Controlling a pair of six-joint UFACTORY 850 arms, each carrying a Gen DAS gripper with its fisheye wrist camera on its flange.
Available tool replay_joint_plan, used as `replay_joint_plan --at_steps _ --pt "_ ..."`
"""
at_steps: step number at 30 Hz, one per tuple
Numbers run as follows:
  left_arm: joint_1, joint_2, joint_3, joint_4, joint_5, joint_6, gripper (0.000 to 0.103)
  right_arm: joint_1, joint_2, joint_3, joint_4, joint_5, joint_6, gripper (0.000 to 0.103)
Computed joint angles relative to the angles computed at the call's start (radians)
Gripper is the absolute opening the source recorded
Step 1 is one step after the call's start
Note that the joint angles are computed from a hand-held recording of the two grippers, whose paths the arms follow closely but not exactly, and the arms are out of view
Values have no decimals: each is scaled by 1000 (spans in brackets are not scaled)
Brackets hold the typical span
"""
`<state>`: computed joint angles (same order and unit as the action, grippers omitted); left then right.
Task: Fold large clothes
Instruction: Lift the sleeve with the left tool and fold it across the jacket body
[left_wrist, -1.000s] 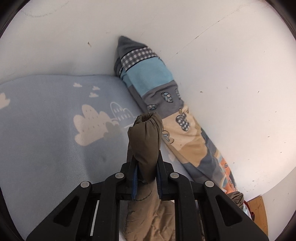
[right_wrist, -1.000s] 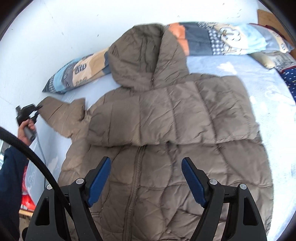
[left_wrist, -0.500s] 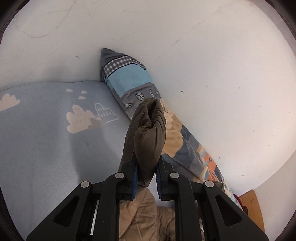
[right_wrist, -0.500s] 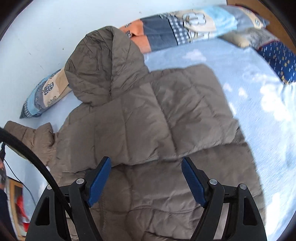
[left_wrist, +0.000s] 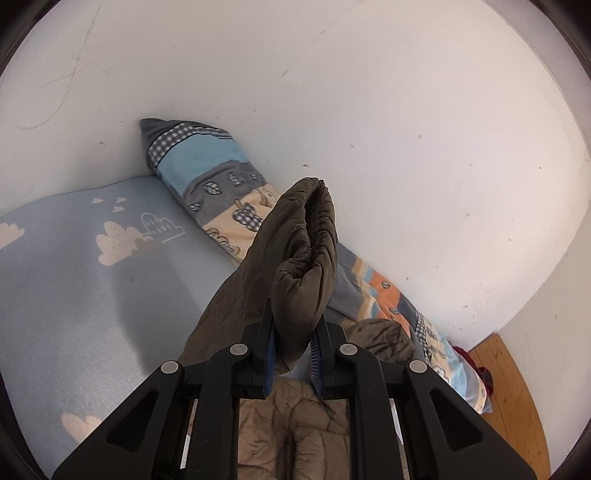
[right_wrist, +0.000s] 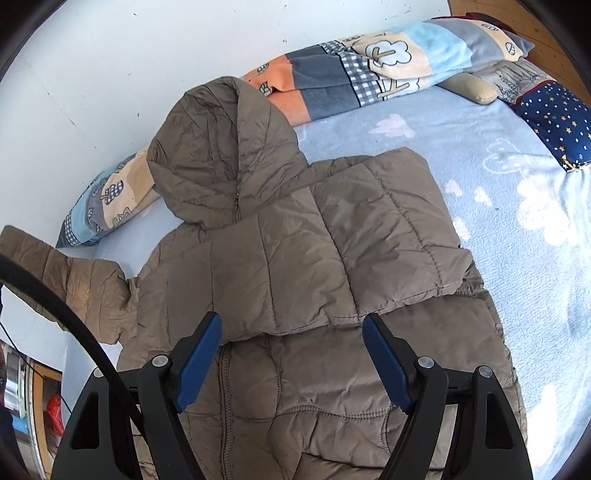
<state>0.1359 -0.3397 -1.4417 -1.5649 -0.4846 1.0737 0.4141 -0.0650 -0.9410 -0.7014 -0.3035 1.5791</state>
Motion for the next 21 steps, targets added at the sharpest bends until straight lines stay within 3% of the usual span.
replay_joint_plan --at_steps 9,16,21 --pt "-92 83 37 106 9 -47 15 -4 40 27 -72 5 85 83" --pt "-197 125 63 254 49 -141 15 -22 89 68 -117 18 161 83" --pt "-277 137 89 282 68 -167 15 -31 125 93 -132 29 179 83"
